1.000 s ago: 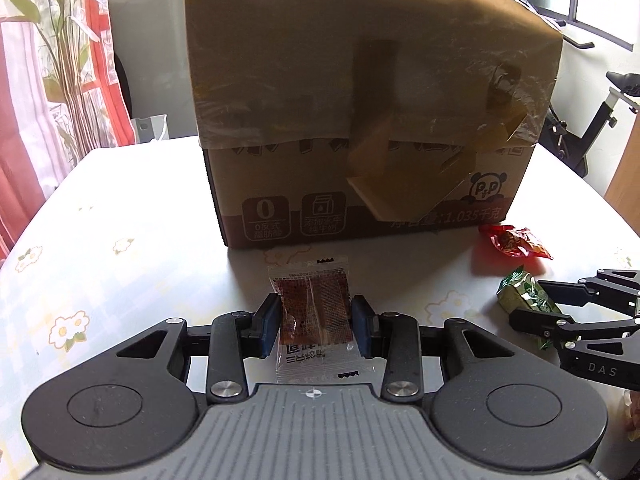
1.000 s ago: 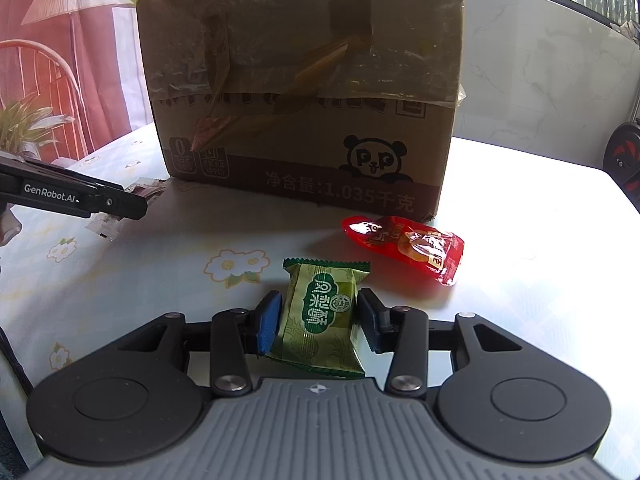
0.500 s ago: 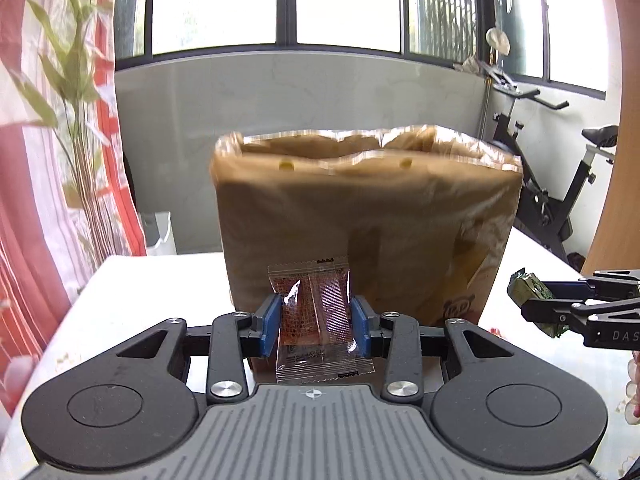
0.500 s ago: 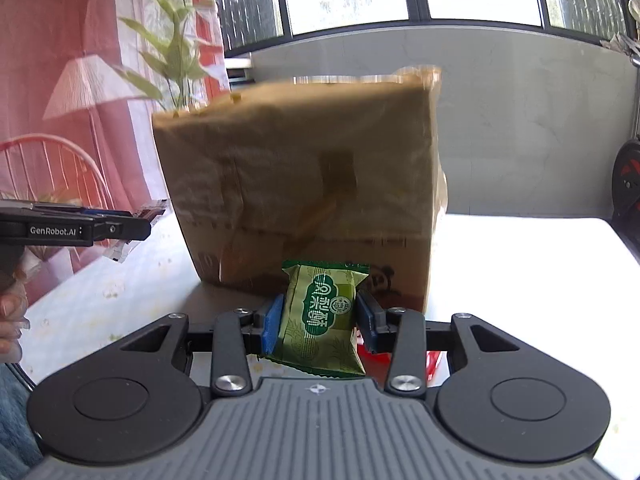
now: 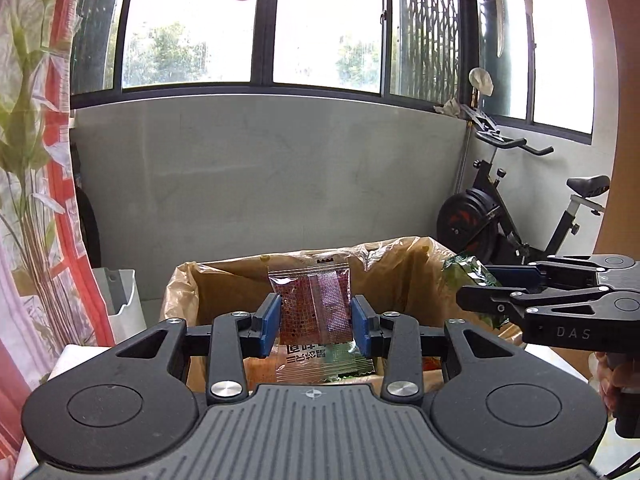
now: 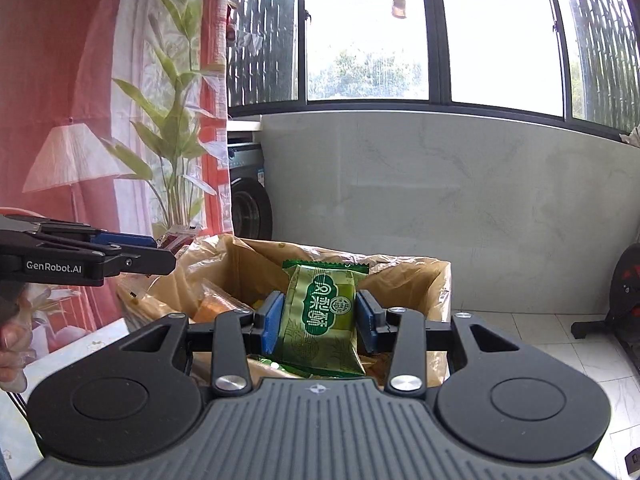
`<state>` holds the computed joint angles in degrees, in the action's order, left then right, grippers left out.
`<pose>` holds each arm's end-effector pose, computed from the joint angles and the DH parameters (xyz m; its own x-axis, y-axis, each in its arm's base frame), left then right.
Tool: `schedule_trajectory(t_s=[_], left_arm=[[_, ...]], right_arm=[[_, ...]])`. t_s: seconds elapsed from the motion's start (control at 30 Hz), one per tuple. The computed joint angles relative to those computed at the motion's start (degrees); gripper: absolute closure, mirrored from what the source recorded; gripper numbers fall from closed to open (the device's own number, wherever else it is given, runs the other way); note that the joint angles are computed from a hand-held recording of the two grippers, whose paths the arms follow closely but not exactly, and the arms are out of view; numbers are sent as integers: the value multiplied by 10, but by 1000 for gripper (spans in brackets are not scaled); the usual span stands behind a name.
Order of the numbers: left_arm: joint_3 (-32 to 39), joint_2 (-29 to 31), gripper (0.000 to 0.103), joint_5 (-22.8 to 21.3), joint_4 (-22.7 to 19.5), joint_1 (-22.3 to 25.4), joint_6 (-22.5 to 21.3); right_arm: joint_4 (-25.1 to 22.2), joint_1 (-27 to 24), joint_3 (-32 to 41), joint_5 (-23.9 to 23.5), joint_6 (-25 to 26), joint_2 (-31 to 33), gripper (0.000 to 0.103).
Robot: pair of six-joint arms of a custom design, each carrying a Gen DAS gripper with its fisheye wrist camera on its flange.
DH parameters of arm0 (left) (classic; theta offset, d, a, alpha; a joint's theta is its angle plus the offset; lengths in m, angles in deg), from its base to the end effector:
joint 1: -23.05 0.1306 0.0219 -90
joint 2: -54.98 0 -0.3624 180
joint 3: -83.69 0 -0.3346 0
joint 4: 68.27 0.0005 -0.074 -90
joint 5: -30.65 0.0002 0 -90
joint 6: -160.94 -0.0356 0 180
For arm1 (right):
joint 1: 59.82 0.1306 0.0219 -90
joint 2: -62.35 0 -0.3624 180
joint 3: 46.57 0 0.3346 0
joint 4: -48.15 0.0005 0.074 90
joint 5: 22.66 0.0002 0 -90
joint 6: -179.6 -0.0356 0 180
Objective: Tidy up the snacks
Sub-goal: 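Carry the sachet and green packet into the box and open both tools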
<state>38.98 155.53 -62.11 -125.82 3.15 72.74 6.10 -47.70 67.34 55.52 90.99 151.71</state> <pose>0.4368 -0.1568 0.6349 -0.3737 0.1019 -0.9219 0.2867 0.9580 -0.0103 0.4150 0.0961 0.5991 -0.2843 -0.0853 -0.9549 -0.4035 0.9142 0.0384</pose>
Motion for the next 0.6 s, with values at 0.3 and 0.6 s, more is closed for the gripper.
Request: schedule_trajectory(t_s=[0.3,0.6], left_arm=[[134,117,46,20,-76,2,13],[-7,25,46,21,4,7,23]], right_arm=[[-89,9,95,55,-4,89,60],[-30,-14,7,21,-8,20,53]])
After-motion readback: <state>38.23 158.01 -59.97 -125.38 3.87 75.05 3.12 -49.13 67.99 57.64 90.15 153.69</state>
